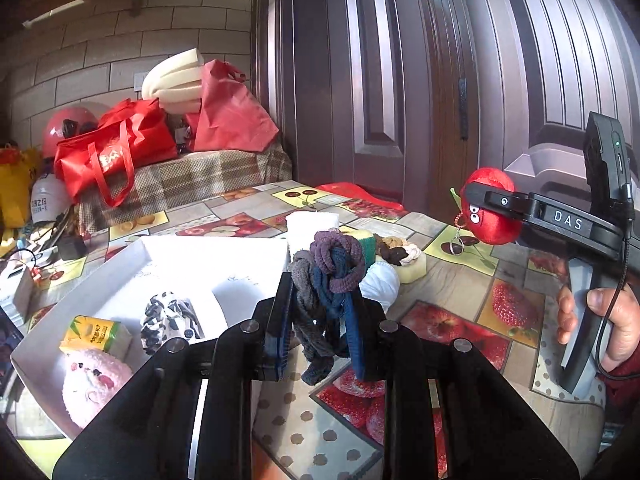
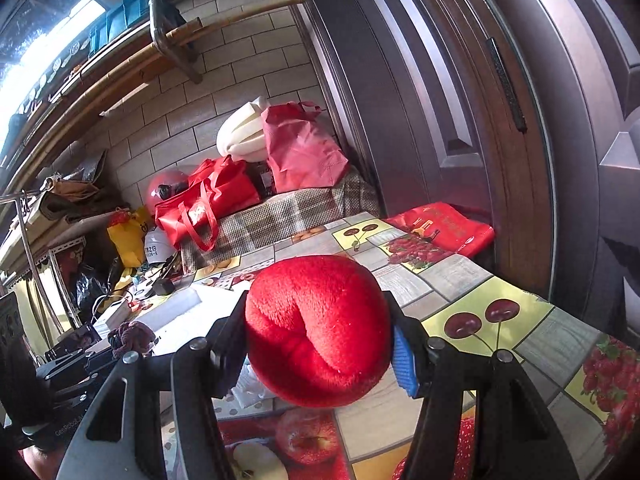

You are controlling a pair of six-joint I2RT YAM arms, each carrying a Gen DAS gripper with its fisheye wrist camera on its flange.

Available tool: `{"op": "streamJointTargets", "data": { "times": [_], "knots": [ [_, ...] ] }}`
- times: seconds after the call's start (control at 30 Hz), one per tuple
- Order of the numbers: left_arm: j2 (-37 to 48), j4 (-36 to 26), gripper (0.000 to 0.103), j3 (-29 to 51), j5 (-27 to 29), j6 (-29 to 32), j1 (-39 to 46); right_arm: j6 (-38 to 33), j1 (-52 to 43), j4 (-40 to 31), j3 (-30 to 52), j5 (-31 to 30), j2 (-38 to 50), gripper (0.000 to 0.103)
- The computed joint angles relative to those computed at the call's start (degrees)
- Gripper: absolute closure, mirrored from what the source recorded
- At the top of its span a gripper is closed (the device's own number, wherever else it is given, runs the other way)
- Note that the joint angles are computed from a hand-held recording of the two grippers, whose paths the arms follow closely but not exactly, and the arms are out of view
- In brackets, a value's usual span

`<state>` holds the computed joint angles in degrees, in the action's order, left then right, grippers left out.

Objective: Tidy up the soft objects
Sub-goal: 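Carry the hair ties with the left gripper while the right carries the red ball to the tray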

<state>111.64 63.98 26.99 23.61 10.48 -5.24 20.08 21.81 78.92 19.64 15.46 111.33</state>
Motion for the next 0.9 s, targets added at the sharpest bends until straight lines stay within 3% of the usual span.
{"op": "streamJointTargets", "data": {
  "times": [0.4,0.9],
  "knots": [
    [1.4,1.6,0.080,0.3,2.8,-0.2,8.5,-3.3,6.9,-7.2,5.3,3.5,0.4,0.042],
    [5.2,-4.2,0.080,8.9,3.8,-2.1,17.7,-8.2,14.0,-21.7,17.6,3.1,4.1,0.042]
  ]
}}
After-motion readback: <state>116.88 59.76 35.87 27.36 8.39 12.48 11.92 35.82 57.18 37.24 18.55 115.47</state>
